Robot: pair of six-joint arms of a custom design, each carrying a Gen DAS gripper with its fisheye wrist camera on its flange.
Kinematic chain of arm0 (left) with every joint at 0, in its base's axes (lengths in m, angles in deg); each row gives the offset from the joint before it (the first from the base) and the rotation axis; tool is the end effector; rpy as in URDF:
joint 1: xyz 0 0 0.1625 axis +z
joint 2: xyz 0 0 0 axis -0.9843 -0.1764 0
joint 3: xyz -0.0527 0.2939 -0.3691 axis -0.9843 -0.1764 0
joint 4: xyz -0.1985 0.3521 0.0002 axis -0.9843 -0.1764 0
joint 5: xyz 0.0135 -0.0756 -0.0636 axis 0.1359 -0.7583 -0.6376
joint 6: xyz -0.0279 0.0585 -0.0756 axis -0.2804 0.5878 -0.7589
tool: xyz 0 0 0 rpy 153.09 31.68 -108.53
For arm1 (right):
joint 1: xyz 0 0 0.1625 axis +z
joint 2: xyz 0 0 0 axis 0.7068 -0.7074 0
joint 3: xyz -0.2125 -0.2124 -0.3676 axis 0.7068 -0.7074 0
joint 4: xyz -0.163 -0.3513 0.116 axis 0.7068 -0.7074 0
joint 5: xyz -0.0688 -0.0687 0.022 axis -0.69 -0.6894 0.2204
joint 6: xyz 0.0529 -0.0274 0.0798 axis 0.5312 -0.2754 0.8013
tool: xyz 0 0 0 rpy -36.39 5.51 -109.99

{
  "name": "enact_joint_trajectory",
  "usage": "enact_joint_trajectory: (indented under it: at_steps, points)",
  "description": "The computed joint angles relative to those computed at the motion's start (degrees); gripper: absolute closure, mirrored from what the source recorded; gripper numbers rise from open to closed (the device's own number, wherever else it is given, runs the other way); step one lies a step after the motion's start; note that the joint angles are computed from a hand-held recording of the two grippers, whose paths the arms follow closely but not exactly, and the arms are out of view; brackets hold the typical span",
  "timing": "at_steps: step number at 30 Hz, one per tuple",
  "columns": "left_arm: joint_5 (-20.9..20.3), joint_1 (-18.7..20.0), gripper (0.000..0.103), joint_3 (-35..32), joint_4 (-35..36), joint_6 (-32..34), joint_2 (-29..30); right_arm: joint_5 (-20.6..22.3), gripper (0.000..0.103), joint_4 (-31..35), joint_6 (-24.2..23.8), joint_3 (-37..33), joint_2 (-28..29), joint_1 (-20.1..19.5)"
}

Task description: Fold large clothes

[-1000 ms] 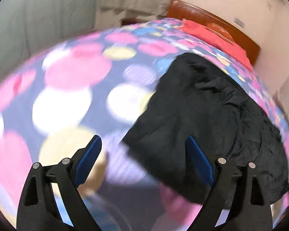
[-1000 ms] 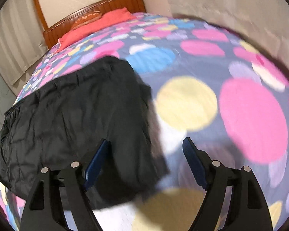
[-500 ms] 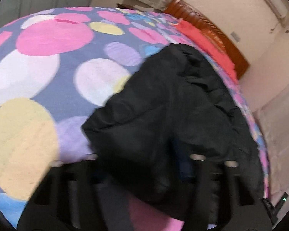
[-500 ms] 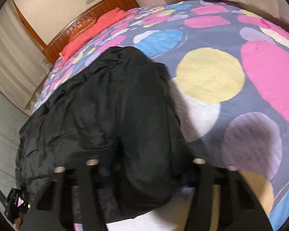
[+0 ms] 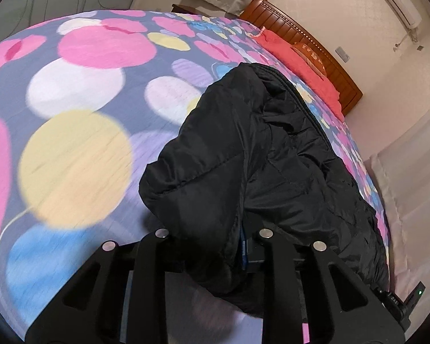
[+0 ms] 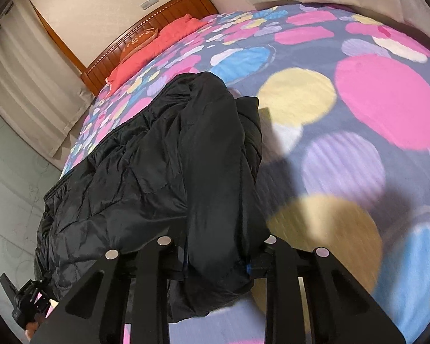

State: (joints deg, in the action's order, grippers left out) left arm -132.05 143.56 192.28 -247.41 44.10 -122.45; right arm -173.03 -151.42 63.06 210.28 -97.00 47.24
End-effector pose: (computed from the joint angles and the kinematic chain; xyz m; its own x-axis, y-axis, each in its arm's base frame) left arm -0.0069 -0.4537 0.2522 -0.9398 -0.2468 -0.2364 0.0106 0.6704 -0.7419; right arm 0.1032 -0.4186 0.1474 -0.8975 0.3696 0.2408 0.0369 0.6068 -0.7940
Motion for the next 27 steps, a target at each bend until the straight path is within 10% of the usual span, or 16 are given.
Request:
enact_joint_trajectory:
  at_steps: [14, 22, 27]
  points:
    - [4.92, -9.82, 0.078, 15.57, 11.12, -12.13, -16.84, -1.19, 0.076, -19.40, -0.06, 15.11, 6.89, 1.47]
    - [9.33, -12.84, 0.038, 15.20, 24.81, -17.21, -24.55, -7.06, 0.055, -16.08, 0.98, 16.02, 5.13, 4.53]
    - [13.41, -16.74, 0.032, 15.17, 36.36, -19.29, -32.01, -16.43, 0.049, -13.42, 2.16, 17.54, 3.42, 10.34]
